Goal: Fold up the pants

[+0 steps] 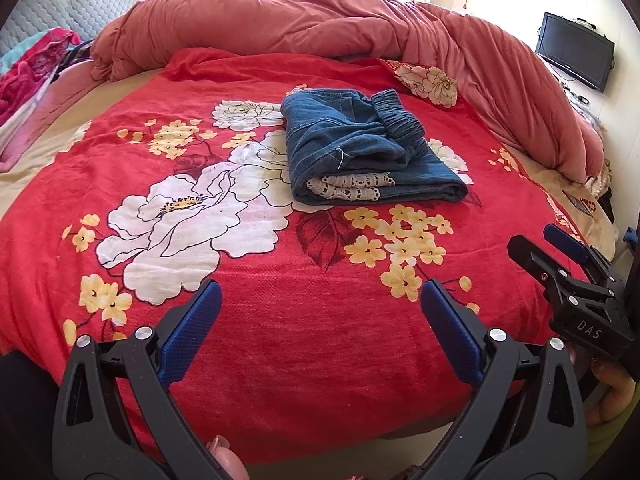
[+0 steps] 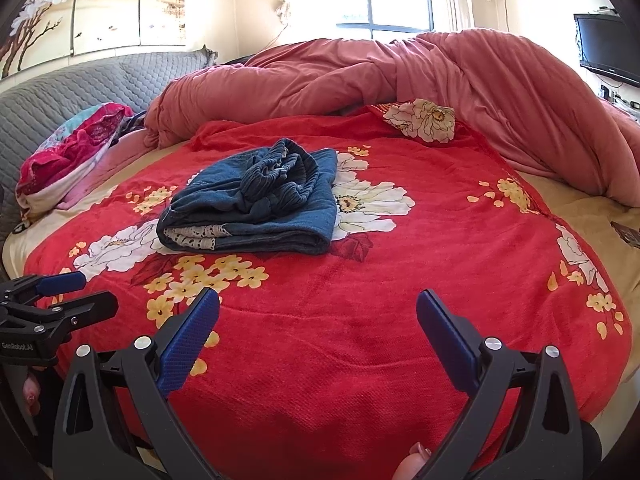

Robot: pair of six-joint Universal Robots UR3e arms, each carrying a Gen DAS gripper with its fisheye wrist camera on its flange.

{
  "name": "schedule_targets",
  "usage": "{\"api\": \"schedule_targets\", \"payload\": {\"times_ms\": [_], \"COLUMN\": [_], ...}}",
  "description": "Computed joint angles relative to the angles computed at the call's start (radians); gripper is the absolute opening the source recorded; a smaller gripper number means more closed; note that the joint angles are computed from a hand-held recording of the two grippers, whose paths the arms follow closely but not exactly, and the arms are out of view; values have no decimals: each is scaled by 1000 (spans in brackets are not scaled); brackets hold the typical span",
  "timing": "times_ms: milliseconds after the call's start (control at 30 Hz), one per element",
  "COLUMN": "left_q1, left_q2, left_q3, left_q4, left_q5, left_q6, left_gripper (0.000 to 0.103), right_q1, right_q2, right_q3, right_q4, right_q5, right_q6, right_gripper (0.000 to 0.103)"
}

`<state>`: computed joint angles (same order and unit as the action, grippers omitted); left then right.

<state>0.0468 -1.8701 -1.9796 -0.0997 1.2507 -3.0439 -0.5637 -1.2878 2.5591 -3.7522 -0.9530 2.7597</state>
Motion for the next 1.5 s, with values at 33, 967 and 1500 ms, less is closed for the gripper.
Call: {"api": "schedule_targets", "payload": {"times_ms": [33, 967, 1500], "left_q1": [1, 1, -6], "left_q2": [-1, 8, 6], "left_q3": [0, -4, 3], "left_q4": [1, 0, -9], "left_q5": [-1, 26, 38], "left_q6": [0, -12, -28], "left_gripper": [93, 93, 93], "right_q1": [1, 10, 14], "right_q2": [0, 10, 15], "right_q3": [0, -9, -10], "right_q4": [0, 6, -3], "right_q5": [-1, -14, -28], "right_q6": [1, -7, -5], "right_gripper": [98, 98, 98]}}
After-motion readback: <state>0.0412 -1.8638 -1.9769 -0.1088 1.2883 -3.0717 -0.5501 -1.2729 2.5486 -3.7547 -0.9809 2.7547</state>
